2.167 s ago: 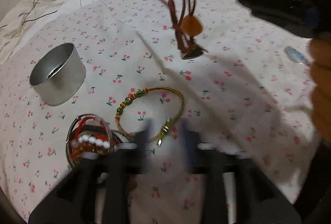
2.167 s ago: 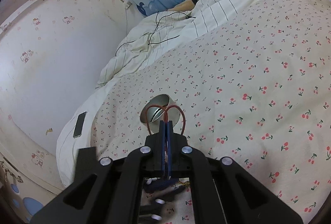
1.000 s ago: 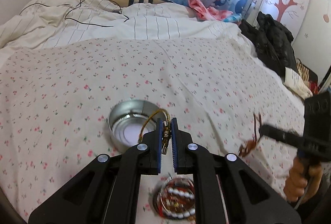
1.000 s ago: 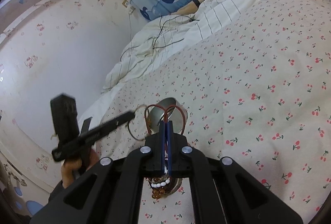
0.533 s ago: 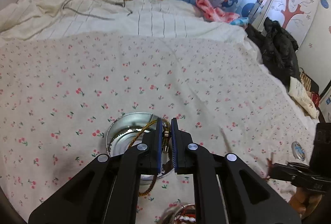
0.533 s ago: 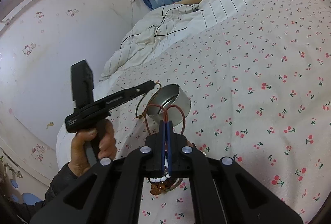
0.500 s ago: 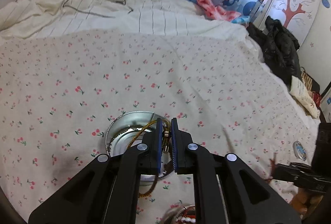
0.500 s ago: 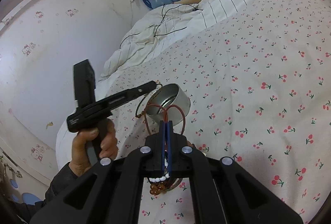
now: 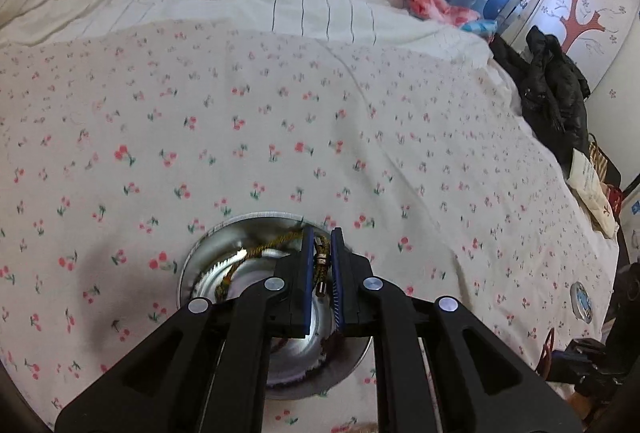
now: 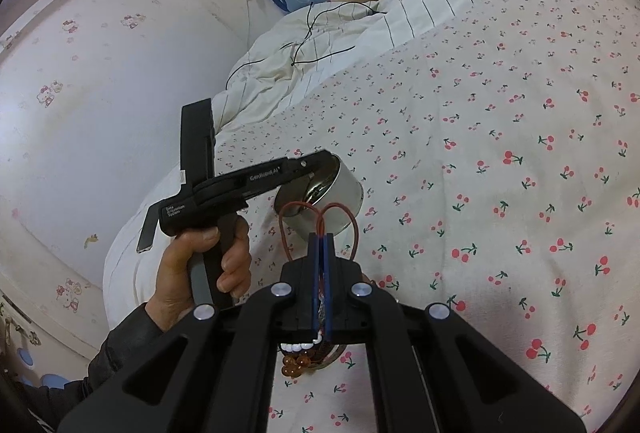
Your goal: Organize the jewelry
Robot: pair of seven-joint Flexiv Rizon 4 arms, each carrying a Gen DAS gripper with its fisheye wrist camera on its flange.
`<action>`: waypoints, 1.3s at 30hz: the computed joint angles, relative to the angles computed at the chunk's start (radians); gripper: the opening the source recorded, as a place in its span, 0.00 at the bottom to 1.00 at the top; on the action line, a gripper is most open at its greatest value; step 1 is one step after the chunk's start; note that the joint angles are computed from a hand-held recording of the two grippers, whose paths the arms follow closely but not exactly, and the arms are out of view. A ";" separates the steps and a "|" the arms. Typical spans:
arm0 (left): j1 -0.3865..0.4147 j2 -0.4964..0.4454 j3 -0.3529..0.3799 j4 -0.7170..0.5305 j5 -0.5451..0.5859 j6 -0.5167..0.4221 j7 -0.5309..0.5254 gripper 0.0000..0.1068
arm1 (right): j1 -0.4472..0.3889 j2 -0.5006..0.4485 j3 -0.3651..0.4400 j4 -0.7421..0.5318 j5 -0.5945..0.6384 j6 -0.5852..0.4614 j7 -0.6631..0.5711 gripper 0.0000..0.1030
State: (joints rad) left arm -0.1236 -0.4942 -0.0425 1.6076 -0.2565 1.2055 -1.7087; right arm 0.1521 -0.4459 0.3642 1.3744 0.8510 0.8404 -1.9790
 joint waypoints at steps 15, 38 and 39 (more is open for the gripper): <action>-0.087 0.266 0.205 0.198 0.401 -0.070 -0.549 0.77 | 0.192 -0.233 -0.018 -0.326 -0.232 -0.011 0.164 0.03; -0.028 0.335 0.052 0.274 0.435 -0.174 -0.368 0.82 | 0.060 -0.065 0.059 0.006 -0.381 -0.018 0.111 0.52; -0.029 0.335 0.048 0.286 0.415 -0.168 -0.351 0.82 | 0.042 -0.074 0.066 -0.008 -0.334 -0.060 0.099 0.46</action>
